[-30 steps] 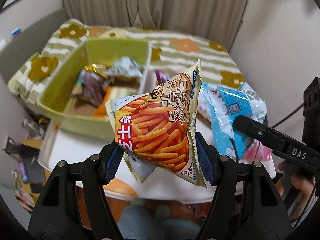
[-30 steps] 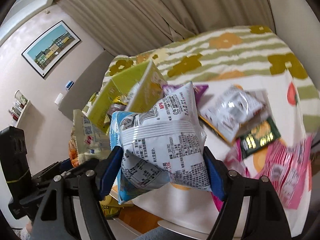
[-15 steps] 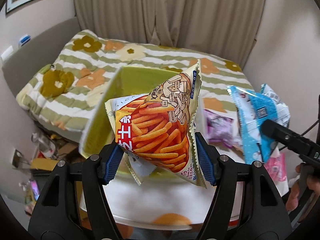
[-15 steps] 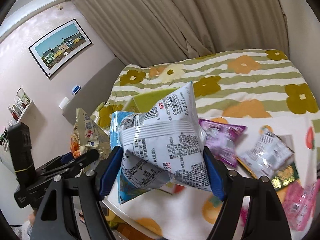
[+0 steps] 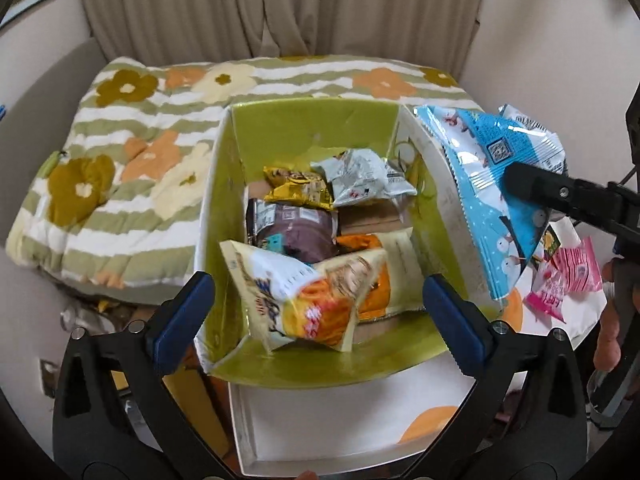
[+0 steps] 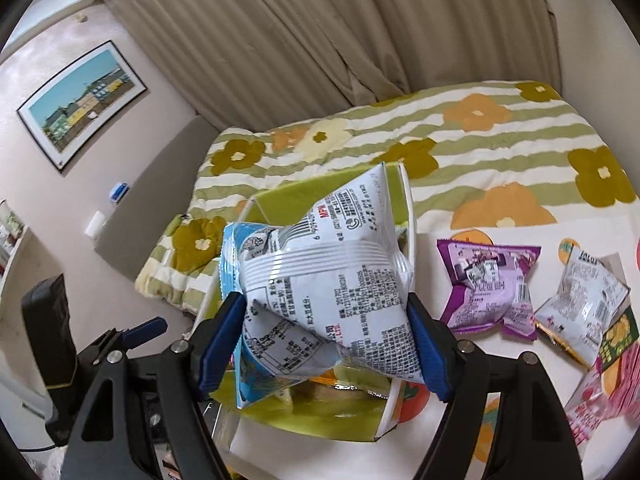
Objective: Organize snacks
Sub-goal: 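Carry both bags over the green box and open both grippers inside, then move both tools back toward the pink bags on the sheet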
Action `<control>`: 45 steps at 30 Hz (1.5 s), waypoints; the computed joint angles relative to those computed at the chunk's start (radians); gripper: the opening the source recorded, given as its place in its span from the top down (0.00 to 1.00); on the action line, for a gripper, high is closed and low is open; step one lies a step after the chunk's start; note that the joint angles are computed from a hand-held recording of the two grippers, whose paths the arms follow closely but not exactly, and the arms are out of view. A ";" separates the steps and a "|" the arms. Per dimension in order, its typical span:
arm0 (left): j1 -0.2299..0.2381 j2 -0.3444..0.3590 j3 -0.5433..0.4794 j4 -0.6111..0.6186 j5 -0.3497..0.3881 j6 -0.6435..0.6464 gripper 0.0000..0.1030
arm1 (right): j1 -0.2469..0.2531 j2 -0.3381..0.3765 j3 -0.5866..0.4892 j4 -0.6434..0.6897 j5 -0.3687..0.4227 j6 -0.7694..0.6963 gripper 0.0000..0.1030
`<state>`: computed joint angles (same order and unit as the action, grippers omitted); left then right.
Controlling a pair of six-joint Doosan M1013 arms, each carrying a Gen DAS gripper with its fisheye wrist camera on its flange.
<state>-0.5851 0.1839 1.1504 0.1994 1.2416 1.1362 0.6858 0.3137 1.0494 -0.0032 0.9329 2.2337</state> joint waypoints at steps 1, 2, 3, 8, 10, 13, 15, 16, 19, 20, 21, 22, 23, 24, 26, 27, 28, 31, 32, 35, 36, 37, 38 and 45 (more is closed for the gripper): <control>0.006 -0.003 0.005 -0.016 -0.010 0.002 0.00 | 0.002 0.006 -0.008 -0.006 0.012 0.010 0.28; 0.013 -0.008 0.014 -0.031 -0.021 0.005 0.00 | 0.004 0.014 -0.017 -0.007 0.029 0.018 0.28; 0.020 -0.010 0.020 -0.041 -0.029 0.005 0.00 | 0.005 0.019 -0.023 -0.011 0.040 0.022 0.28; 0.039 -0.013 0.040 -0.047 -0.026 -0.002 0.00 | 0.007 0.049 -0.058 -0.014 0.087 0.022 0.28; 0.042 -0.014 0.043 -0.040 -0.021 -0.019 0.00 | 0.005 0.063 -0.078 -0.011 0.102 0.009 0.27; 0.045 -0.013 0.041 -0.031 -0.009 -0.040 0.00 | 0.000 0.089 -0.112 0.027 0.112 -0.022 0.27; 0.047 -0.013 0.040 -0.028 -0.012 -0.047 0.00 | -0.004 0.107 -0.135 0.053 0.121 -0.040 0.26; 0.048 -0.011 0.038 -0.028 -0.011 -0.054 0.00 | -0.006 0.121 -0.154 0.064 0.133 -0.053 0.26; 0.049 -0.003 0.031 -0.021 0.004 -0.068 0.00 | -0.006 0.157 -0.204 0.078 0.169 -0.097 0.22; 0.049 -0.003 0.032 -0.021 0.005 -0.070 0.00 | -0.005 0.169 -0.219 0.073 0.179 -0.105 0.17; 0.049 -0.002 0.032 -0.019 0.009 -0.074 0.00 | -0.003 0.174 -0.225 0.067 0.181 -0.105 0.11; 0.048 -0.001 0.033 -0.017 0.013 -0.077 0.00 | -0.003 0.174 -0.223 0.064 0.174 -0.106 0.07; 0.047 -0.001 0.034 -0.016 0.016 -0.079 0.00 | -0.002 0.170 -0.215 0.063 0.159 -0.111 0.01; 0.047 -0.001 0.036 -0.018 0.018 -0.082 0.00 | 0.000 0.167 -0.209 0.056 0.152 -0.114 0.01; 0.046 -0.001 0.037 -0.021 0.021 -0.086 0.00 | 0.006 0.161 -0.199 0.034 0.149 -0.130 0.01; 0.046 -0.002 0.038 -0.021 0.023 -0.089 0.00 | 0.008 0.161 -0.198 0.024 0.156 -0.135 0.01; 0.045 -0.001 0.037 -0.022 0.027 -0.091 0.00 | 0.010 0.159 -0.196 0.015 0.163 -0.140 0.01; 0.040 -0.007 0.038 -0.014 0.027 -0.101 0.00 | 0.008 0.151 -0.185 0.034 0.160 -0.148 0.01; 0.038 -0.011 0.039 -0.010 0.025 -0.103 0.00 | 0.009 0.149 -0.184 0.034 0.160 -0.147 0.01; 0.029 -0.022 0.040 0.010 0.021 -0.108 0.00 | 0.016 0.139 -0.182 0.015 0.161 -0.146 0.01; 0.025 -0.027 0.039 0.020 0.021 -0.112 0.00 | 0.019 0.137 -0.183 0.008 0.162 -0.146 0.01; 0.022 -0.030 0.038 0.029 0.020 -0.116 0.00 | 0.022 0.137 -0.189 0.000 0.166 -0.144 0.01; 0.018 -0.033 0.036 0.038 0.019 -0.123 0.00 | 0.026 0.127 -0.181 -0.010 0.160 -0.142 0.01; -0.013 -0.052 0.016 0.072 -0.007 -0.080 0.00 | 0.046 0.076 -0.144 -0.090 0.138 -0.084 0.01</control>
<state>-0.5985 0.1322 1.1664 0.2709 1.2346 1.0560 0.7319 0.3901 0.9052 -0.0935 1.0713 2.1494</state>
